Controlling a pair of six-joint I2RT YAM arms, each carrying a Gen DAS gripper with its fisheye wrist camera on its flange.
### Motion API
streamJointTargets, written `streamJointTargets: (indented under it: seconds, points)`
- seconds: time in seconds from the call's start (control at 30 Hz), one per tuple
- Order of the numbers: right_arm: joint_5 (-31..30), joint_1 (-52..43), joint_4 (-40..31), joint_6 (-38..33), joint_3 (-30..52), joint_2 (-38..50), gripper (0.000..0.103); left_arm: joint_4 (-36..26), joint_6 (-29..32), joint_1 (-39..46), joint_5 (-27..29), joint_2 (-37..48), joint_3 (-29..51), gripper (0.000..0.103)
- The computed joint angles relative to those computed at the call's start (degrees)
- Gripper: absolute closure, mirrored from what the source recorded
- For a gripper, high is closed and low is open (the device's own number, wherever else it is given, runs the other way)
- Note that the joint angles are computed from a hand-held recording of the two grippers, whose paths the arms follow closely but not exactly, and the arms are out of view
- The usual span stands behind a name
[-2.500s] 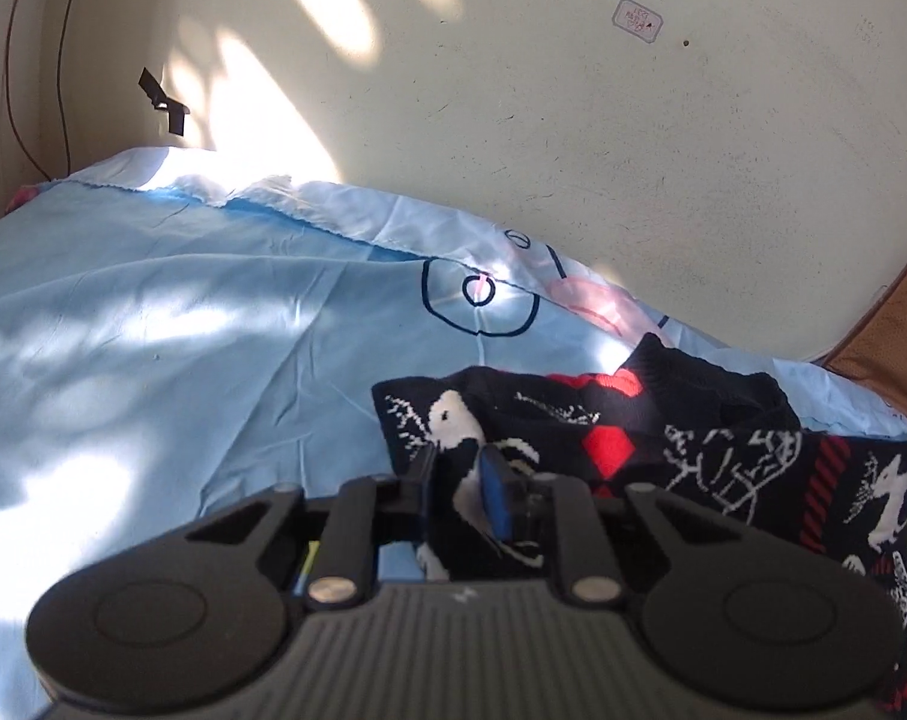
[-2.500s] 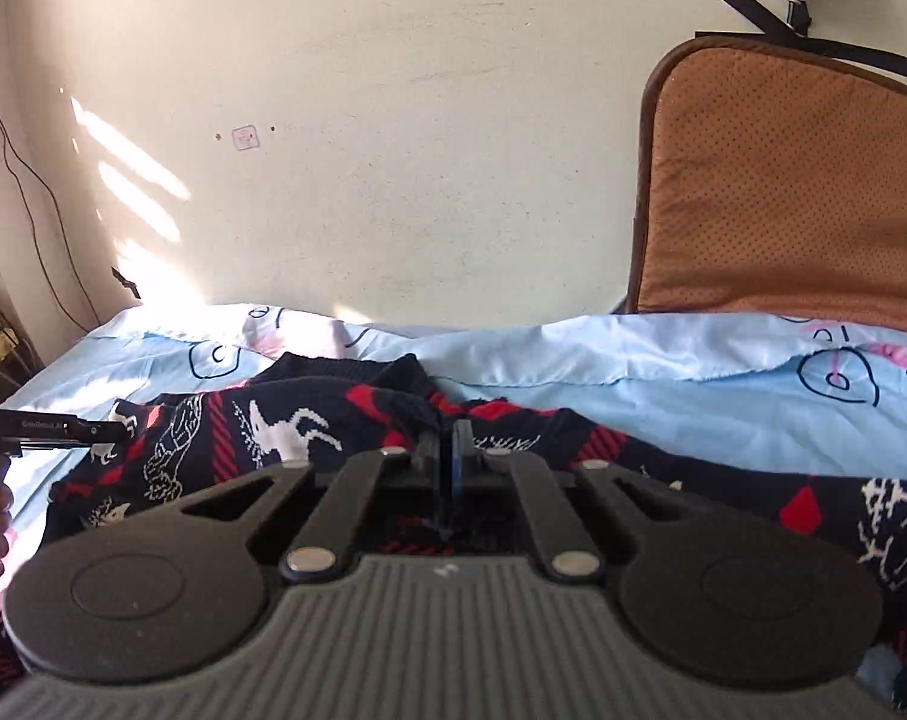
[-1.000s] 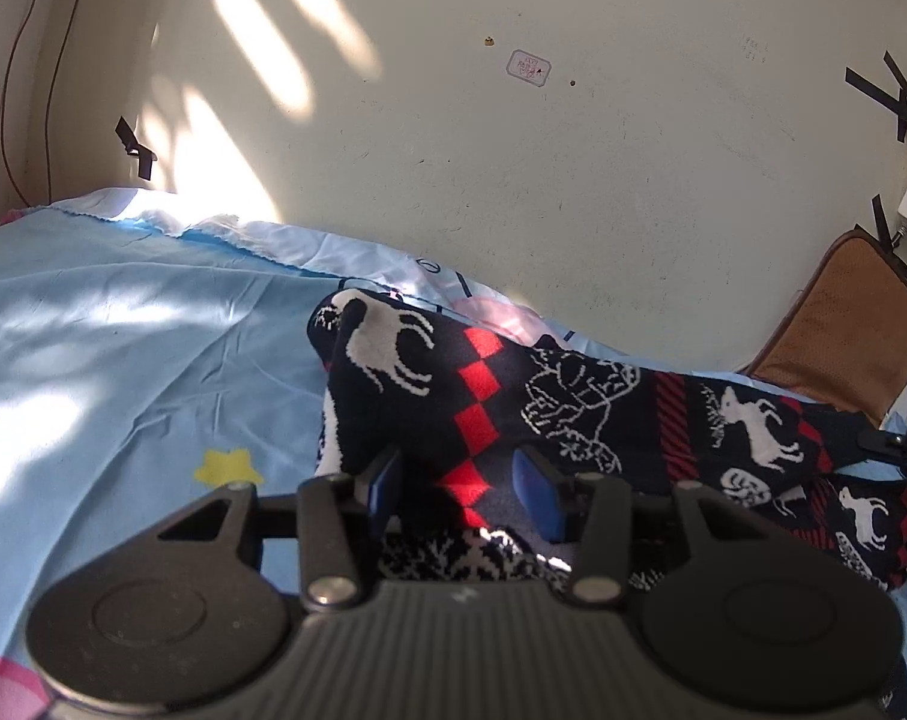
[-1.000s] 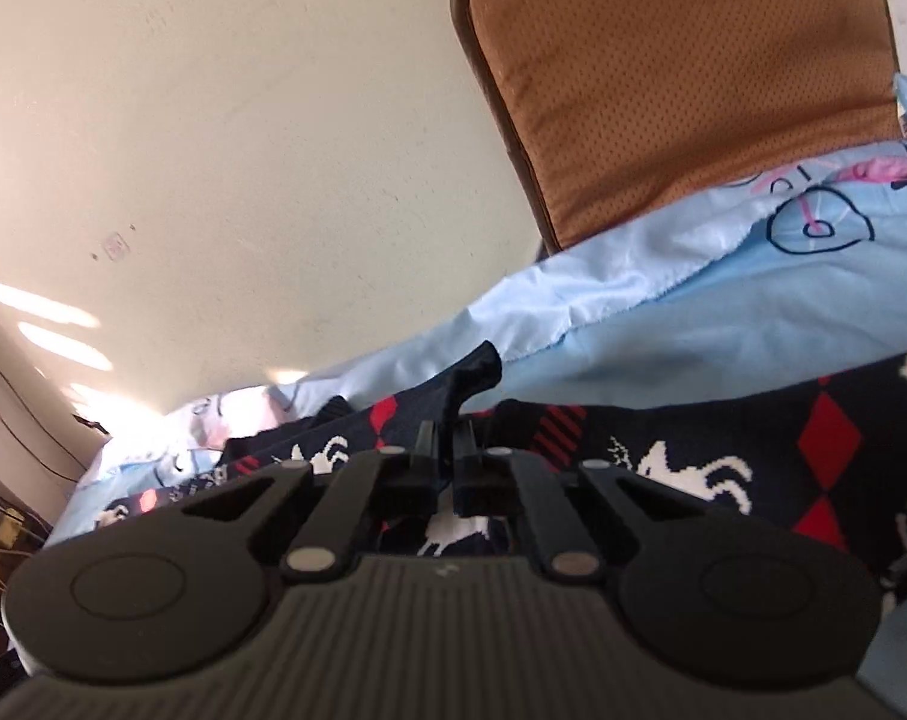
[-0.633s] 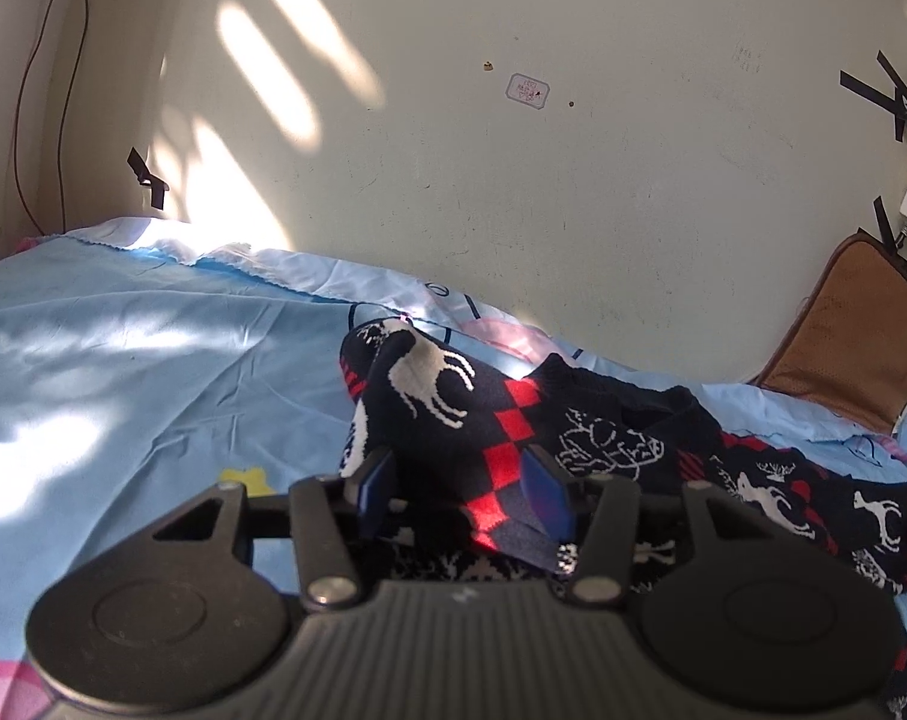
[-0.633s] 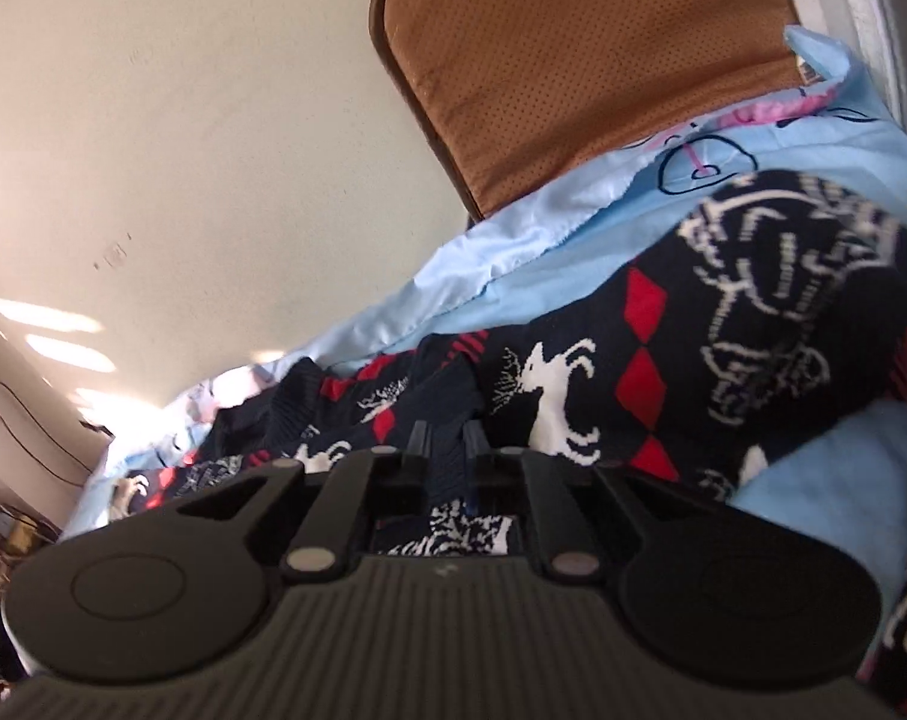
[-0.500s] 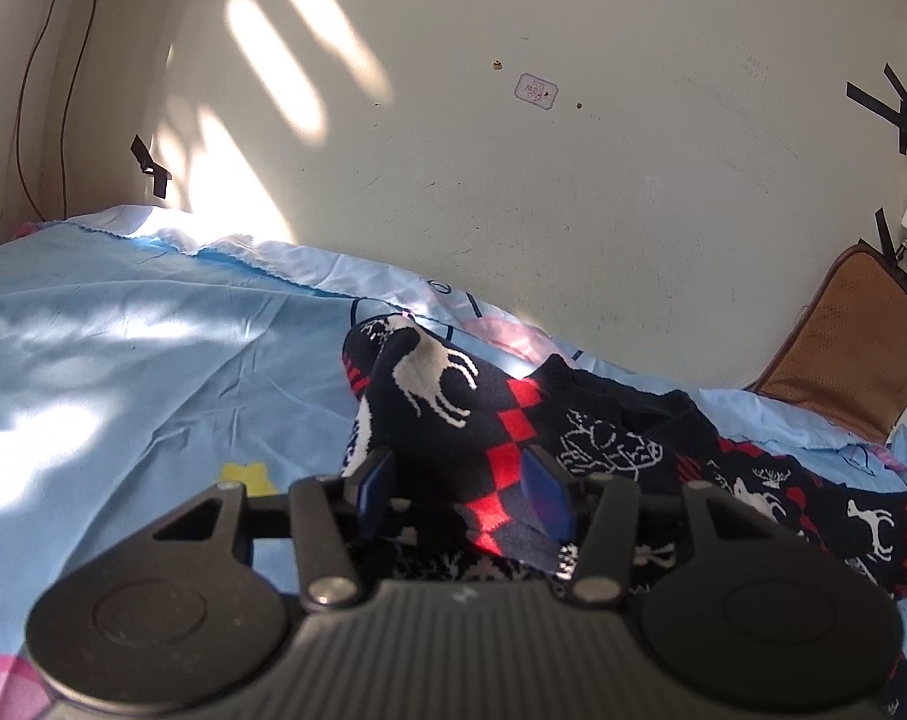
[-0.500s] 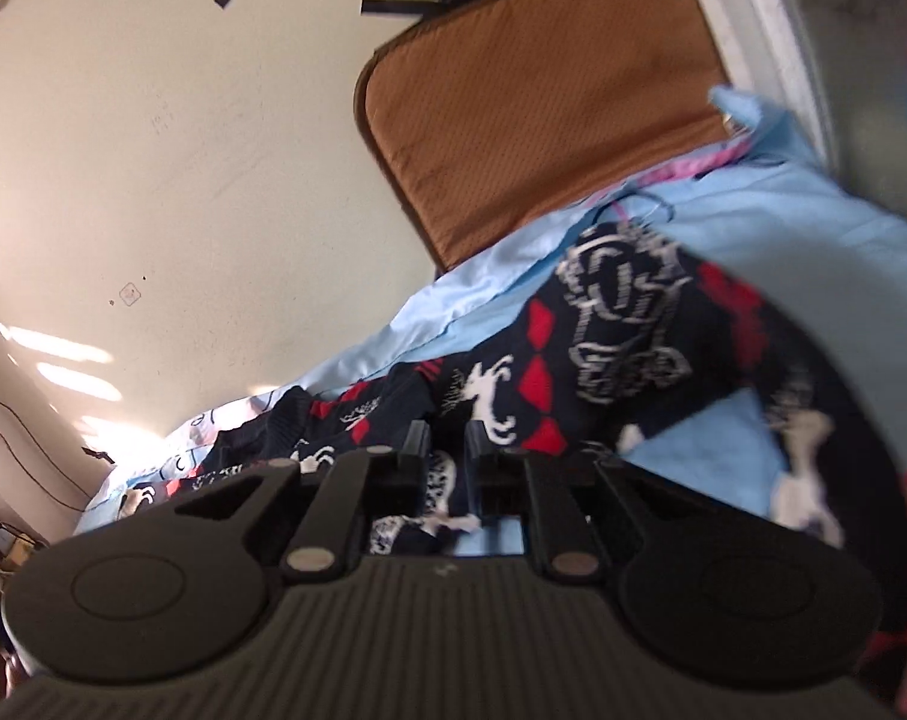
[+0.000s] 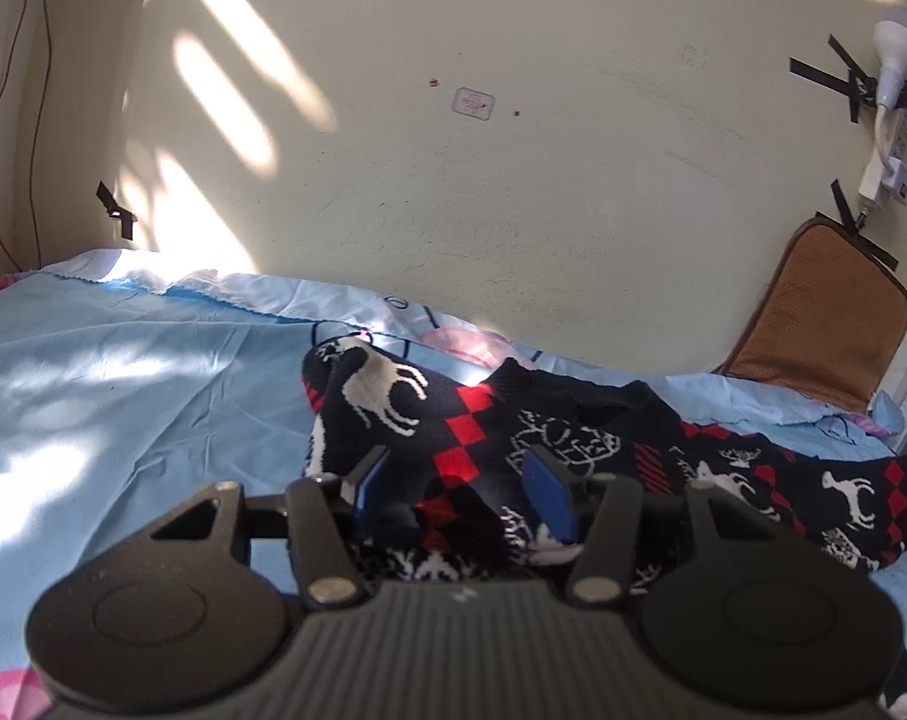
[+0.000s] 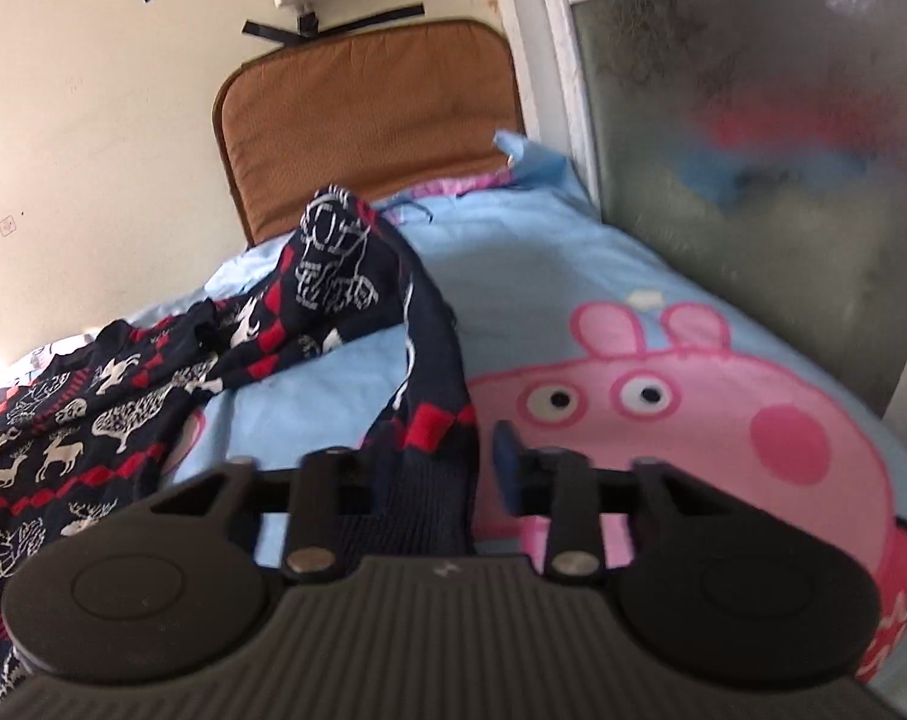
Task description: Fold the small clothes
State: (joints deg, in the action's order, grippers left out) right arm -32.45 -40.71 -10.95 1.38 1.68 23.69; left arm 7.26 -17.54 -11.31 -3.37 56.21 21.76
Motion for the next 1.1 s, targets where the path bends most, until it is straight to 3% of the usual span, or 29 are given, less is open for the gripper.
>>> streamJointTargets:
  seconds: [0.1, 0.23, 0.33, 0.43, 0.6, 0.77, 0.83, 0.9, 0.97, 1.1]
  points:
    - [-1.34, 4.89, -7.0, 3.22, 1.06, -12.18, 0.097, -5.3, 0.51, -3.55, 4.35, -5.14, 1.83, 0.051]
    - [-2.83, 15.79, -0.37, 12.08, 5.56, -9.83, 0.097, -8.12, -0.45, -9.65, 6.76, -8.79, 4.75, 0.044]
    - [1.19, 30.12, 12.65, 16.58, 11.33, 3.34, 0.097, -9.26, -1.35, -10.88, 7.25, -10.78, 5.62, 0.043]
    - [5.89, 42.1, 20.32, 16.04, 20.32, 18.55, 0.097, -11.13, -2.74, -6.33, 10.43, -13.56, 5.04, 0.043]
    - [10.52, 57.17, 20.45, 12.85, 38.62, 41.46, 0.097, -16.22, -2.75, 11.45, 19.24, -16.83, 3.91, 0.043]
    - [13.51, 68.92, 19.99, 12.53, 54.78, 62.98, 0.096, -16.32, -1.43, 24.1, 24.75, -13.11, 3.84, 0.043]
    - [16.02, 70.86, 15.43, 12.21, 60.45, 68.94, 0.092, -16.05, -0.75, 26.27, 25.89, -11.14, 4.29, 0.043]
    - [16.38, 69.7, 14.43, 14.37, 59.9, 68.82, 0.091, -14.92, 0.63, 27.73, 26.55, -9.38, 4.42, 0.043]
    - [12.13, 64.77, 16.99, 16.41, 55.3, 65.27, 0.088, -13.17, 1.7, 28.17, 26.53, -6.96, 4.52, 0.043]
    - [12.51, 54.72, 18.71, 16.54, 47.61, 58.99, 0.079, -8.4, 1.56, 23.44, 22.09, 0.89, 5.93, 0.042]
